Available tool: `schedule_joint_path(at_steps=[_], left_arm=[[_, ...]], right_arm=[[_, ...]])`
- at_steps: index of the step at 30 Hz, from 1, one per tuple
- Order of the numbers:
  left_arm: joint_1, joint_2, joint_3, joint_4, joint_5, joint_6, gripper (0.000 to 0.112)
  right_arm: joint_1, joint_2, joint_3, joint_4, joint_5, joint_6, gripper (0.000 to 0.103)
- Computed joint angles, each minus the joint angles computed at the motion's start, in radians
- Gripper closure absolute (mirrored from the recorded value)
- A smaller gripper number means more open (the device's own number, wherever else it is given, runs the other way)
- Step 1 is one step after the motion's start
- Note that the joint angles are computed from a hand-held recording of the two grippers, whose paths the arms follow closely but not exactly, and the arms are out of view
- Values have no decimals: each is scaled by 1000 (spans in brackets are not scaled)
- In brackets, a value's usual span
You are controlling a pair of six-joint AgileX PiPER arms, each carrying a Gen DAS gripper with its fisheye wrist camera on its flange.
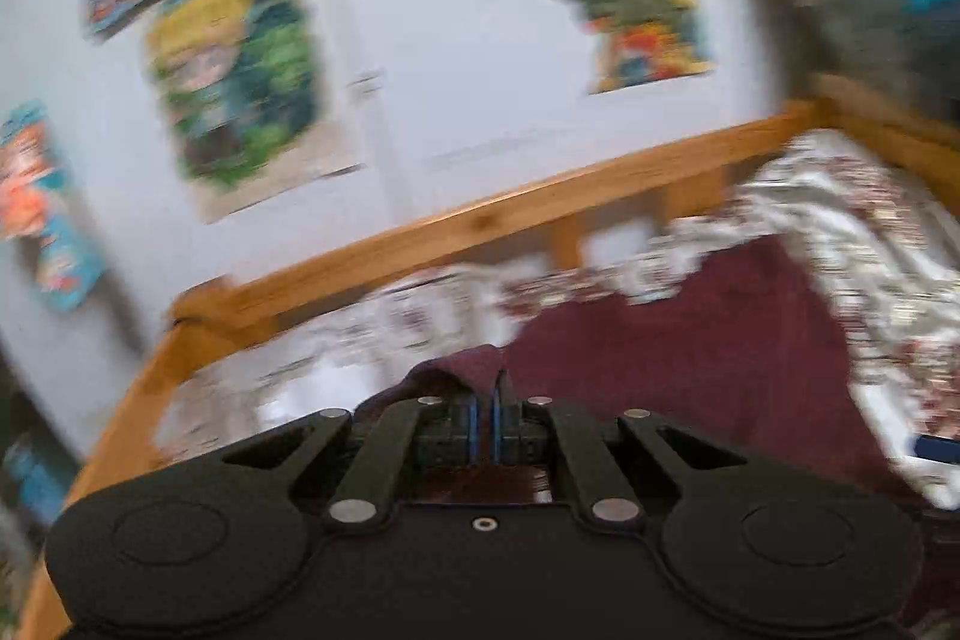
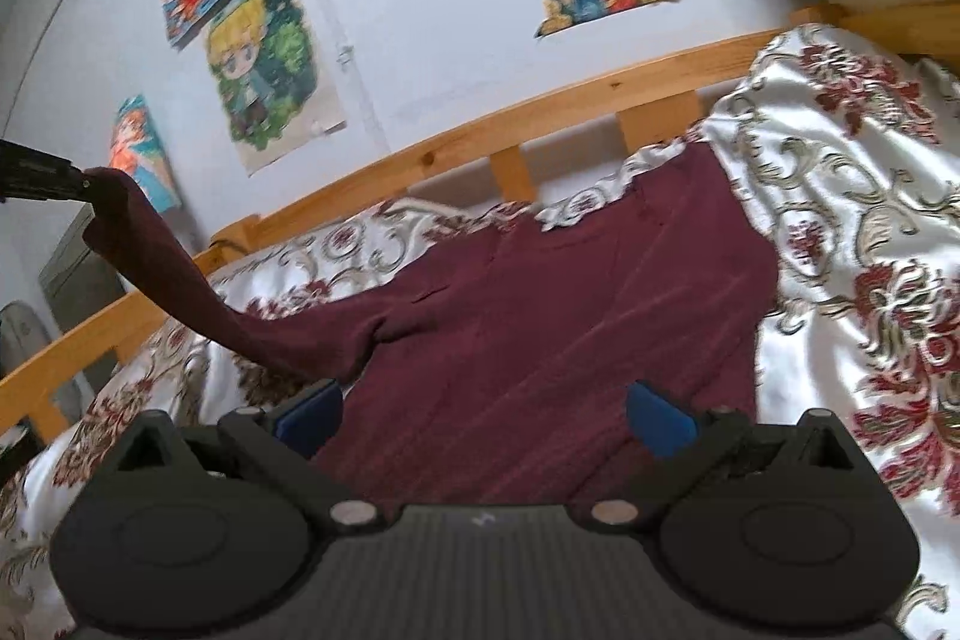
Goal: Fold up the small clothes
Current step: 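Carry the held sleeve with the left tool across the sweater body and release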
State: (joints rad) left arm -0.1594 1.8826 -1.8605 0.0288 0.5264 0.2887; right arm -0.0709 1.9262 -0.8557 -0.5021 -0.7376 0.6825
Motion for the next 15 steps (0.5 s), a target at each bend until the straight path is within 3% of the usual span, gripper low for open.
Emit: schedule_joint_path(at_steps=[9, 11, 15], left_arm=[[-155, 29, 145, -361, -97, 388, 108], [-169, 47, 179, -432, -113, 440, 108], [-195, 91, 215, -461, -130, 402, 108]], right_arm=[[-61, 2, -37, 115, 76, -26, 0], [-78, 8, -51, 125, 92, -14, 0], [-107, 25, -81, 131, 116, 6, 0]])
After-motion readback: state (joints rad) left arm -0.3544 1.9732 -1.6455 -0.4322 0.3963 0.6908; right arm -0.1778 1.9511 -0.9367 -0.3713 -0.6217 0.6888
